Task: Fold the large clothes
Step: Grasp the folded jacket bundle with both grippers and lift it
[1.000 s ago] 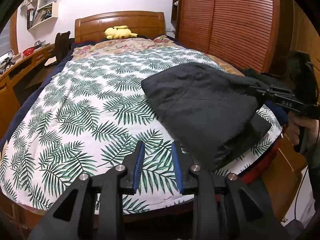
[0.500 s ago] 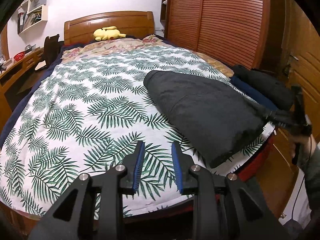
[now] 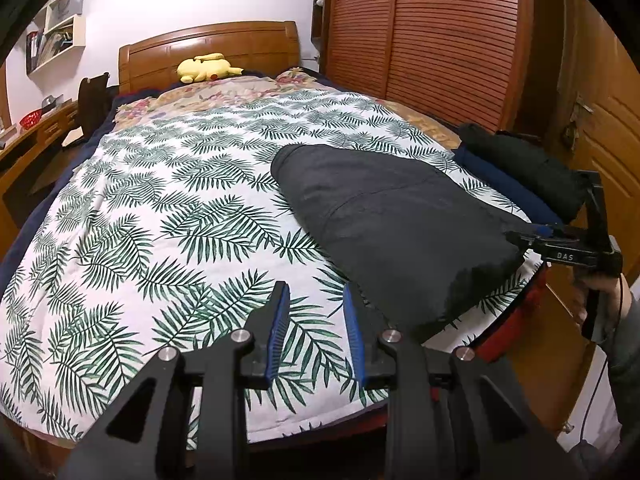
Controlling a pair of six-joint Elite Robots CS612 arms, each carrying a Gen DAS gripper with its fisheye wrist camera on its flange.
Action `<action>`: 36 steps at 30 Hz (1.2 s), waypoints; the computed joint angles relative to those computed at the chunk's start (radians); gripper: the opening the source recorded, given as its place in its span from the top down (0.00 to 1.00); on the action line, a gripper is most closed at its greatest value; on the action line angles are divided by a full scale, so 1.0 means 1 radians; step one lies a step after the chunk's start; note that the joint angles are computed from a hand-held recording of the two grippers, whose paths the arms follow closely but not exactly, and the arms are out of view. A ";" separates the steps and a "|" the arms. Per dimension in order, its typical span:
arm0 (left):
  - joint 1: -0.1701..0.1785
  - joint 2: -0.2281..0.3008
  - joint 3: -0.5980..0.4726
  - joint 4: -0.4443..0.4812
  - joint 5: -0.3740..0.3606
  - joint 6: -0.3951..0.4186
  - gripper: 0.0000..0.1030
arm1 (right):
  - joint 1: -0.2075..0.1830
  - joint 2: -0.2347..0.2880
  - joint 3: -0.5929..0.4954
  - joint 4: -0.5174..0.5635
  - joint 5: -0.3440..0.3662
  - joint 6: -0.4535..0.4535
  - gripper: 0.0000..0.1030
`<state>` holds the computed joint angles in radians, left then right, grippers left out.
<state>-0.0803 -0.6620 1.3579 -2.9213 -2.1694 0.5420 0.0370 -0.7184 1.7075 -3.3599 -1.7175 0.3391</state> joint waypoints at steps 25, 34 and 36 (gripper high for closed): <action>-0.127 0.301 -0.581 0.439 0.057 0.023 0.75 | -0.039 0.052 -0.044 0.047 0.133 0.027 0.20; -0.142 0.457 -0.878 0.600 0.069 -0.024 0.58 | -0.041 0.054 -0.057 0.069 0.141 0.001 0.17; -0.143 0.490 -0.943 0.642 0.071 -0.032 0.51 | -0.043 0.056 -0.060 0.071 0.148 0.000 0.17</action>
